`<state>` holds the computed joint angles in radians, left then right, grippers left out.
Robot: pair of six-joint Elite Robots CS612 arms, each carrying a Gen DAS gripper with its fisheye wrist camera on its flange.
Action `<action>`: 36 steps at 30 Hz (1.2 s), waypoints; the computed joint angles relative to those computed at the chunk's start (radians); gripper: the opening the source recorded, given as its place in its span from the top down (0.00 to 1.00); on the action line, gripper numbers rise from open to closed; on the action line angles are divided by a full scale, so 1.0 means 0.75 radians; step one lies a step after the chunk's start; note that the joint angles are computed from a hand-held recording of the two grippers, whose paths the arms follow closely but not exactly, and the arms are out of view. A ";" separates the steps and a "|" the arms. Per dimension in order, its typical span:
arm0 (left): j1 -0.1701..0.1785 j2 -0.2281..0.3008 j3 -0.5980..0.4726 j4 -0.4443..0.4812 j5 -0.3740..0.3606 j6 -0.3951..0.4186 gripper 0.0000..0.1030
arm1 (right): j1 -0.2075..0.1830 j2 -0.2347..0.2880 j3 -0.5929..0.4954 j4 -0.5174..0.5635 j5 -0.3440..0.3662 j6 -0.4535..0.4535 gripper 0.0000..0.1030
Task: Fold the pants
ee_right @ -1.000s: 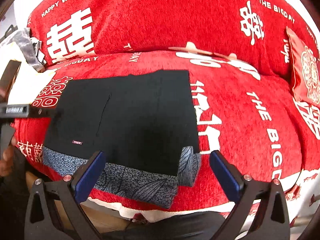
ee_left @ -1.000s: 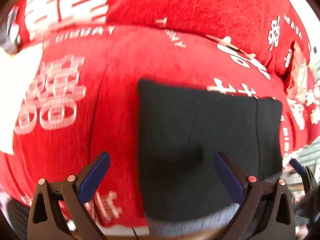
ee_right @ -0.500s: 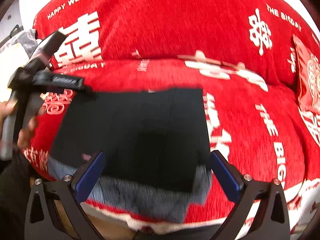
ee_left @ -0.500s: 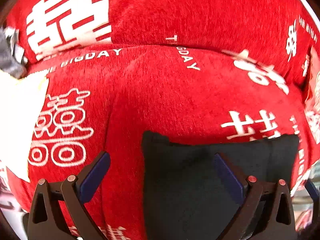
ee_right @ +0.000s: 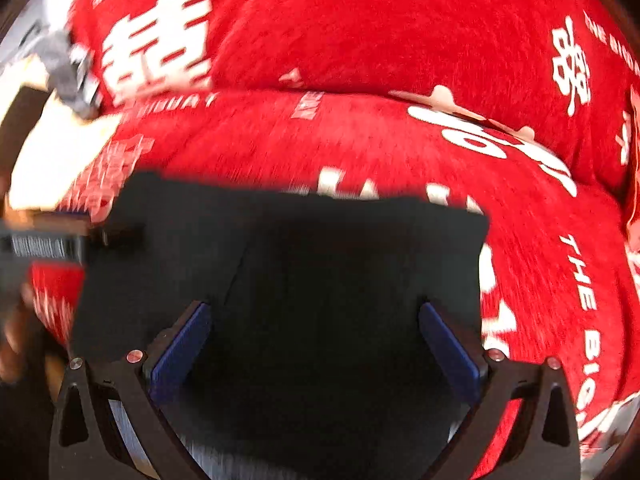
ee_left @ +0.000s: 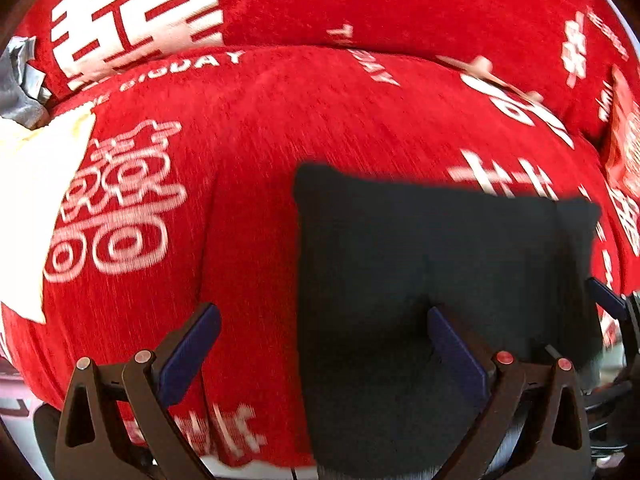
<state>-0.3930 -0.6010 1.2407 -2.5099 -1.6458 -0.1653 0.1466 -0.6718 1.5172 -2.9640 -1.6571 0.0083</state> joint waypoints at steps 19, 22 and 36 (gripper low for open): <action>0.065 0.009 0.026 0.034 -0.379 0.117 0.00 | -0.155 -0.118 0.208 -0.109 0.245 0.314 0.00; 0.049 0.015 0.017 0.026 -0.366 0.139 0.00 | -0.175 -0.073 0.161 -0.063 0.342 0.303 0.00; 0.054 0.060 0.038 -0.175 -0.483 0.159 0.00 | -0.188 0.015 0.097 -0.111 0.561 0.308 0.00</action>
<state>-0.3524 -0.5557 1.2691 -2.6408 -2.0083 -0.0461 0.0056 -0.6602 1.5899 -3.0473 -1.2361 0.2392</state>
